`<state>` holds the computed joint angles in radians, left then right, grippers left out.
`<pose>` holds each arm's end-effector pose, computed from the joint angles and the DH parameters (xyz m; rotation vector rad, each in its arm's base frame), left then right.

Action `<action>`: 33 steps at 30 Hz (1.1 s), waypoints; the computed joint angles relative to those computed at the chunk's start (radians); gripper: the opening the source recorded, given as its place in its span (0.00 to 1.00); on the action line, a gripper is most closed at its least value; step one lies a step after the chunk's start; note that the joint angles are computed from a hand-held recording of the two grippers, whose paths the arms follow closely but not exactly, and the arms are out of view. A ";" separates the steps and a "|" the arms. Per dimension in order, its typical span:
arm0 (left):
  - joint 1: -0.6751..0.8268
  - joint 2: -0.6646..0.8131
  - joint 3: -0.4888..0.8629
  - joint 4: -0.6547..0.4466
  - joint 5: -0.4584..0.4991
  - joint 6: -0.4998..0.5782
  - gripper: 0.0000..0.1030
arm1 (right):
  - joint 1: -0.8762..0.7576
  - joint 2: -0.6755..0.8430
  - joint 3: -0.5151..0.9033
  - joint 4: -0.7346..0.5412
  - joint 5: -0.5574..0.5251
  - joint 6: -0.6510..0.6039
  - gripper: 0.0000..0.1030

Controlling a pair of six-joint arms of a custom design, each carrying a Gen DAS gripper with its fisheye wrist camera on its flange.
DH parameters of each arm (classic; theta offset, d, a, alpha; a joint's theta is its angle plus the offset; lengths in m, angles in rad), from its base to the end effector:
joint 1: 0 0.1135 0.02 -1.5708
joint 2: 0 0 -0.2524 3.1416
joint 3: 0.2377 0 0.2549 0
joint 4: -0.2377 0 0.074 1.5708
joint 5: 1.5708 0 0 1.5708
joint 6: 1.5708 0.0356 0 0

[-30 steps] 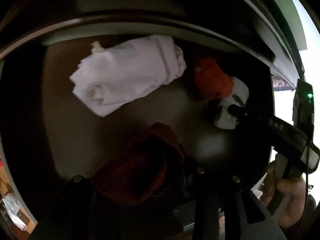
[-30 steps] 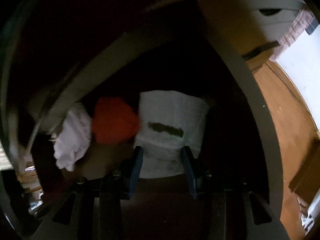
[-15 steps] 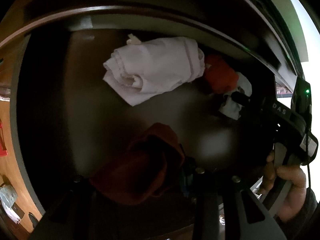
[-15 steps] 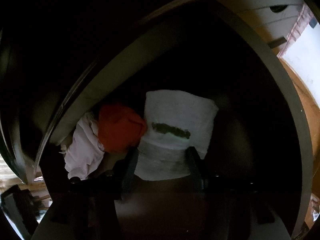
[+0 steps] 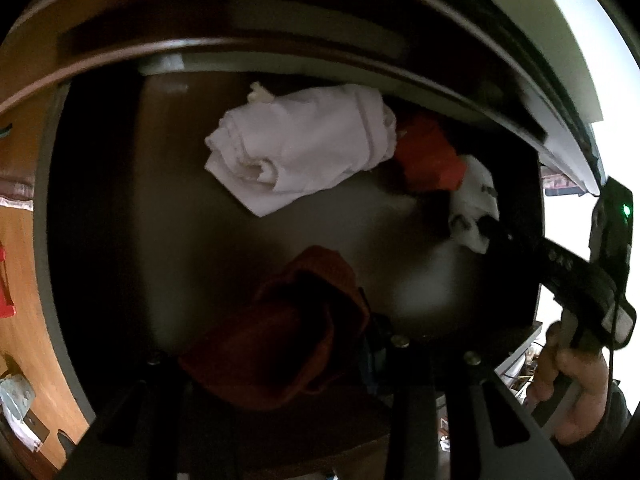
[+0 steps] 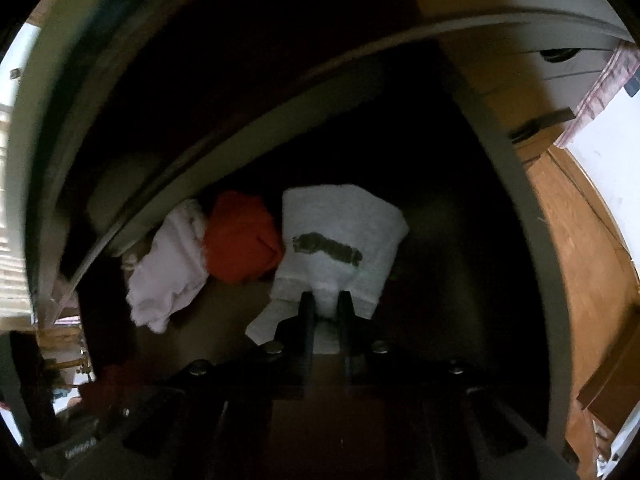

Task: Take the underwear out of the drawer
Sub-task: 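Lower right tool onto the white sock while left tool lowers toward dark red sock, then grasp the white sock with right tool while left tool grasps the dark red sock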

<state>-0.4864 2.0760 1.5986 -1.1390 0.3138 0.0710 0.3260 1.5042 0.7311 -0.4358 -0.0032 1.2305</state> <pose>0.3351 -0.1896 0.1661 -0.8148 -2.8867 0.4502 0.2474 0.0838 0.1328 1.2503 2.5754 0.3710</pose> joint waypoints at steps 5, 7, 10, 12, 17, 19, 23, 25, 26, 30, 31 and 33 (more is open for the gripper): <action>-0.004 -0.028 -0.003 -0.005 0.017 0.007 0.34 | 0.023 -0.122 -0.016 -0.074 0.012 0.001 0.11; -0.003 -0.047 -0.017 0.002 0.031 0.009 0.34 | 0.031 -0.175 -0.031 -0.095 0.012 0.013 0.11; -0.015 -0.084 -0.075 0.044 0.046 0.003 0.34 | 0.086 -0.212 -0.025 -0.121 0.035 0.055 0.11; -0.018 -0.099 -0.100 0.061 0.045 0.000 0.34 | 0.111 -0.236 -0.015 -0.158 0.051 0.045 0.11; -0.030 -0.129 -0.149 0.094 0.002 -0.003 0.34 | 0.163 -0.263 -0.002 -0.217 0.074 0.033 0.11; 0.000 -0.170 -0.161 0.060 -0.031 0.050 0.34 | 0.176 -0.270 0.001 -0.238 0.074 0.016 0.11; 0.010 -0.177 -0.165 0.054 -0.063 0.079 0.34 | 0.195 -0.257 -0.002 -0.246 0.064 0.011 0.11; 0.010 -0.175 -0.172 0.053 -0.076 0.084 0.34 | 0.201 -0.241 0.000 -0.241 0.054 0.003 0.11; 0.007 -0.174 -0.180 0.055 -0.085 0.084 0.34 | 0.202 -0.234 0.002 -0.240 0.050 0.000 0.11; 0.001 -0.187 -0.206 0.066 -0.105 0.098 0.34 | 0.215 -0.227 0.005 -0.232 0.044 -0.006 0.11; 0.005 -0.193 -0.207 0.062 -0.110 0.107 0.34 | 0.216 -0.231 0.004 -0.233 0.044 -0.007 0.11; 0.007 -0.206 -0.213 0.061 -0.115 0.116 0.34 | 0.220 -0.242 0.006 -0.243 0.047 -0.007 0.11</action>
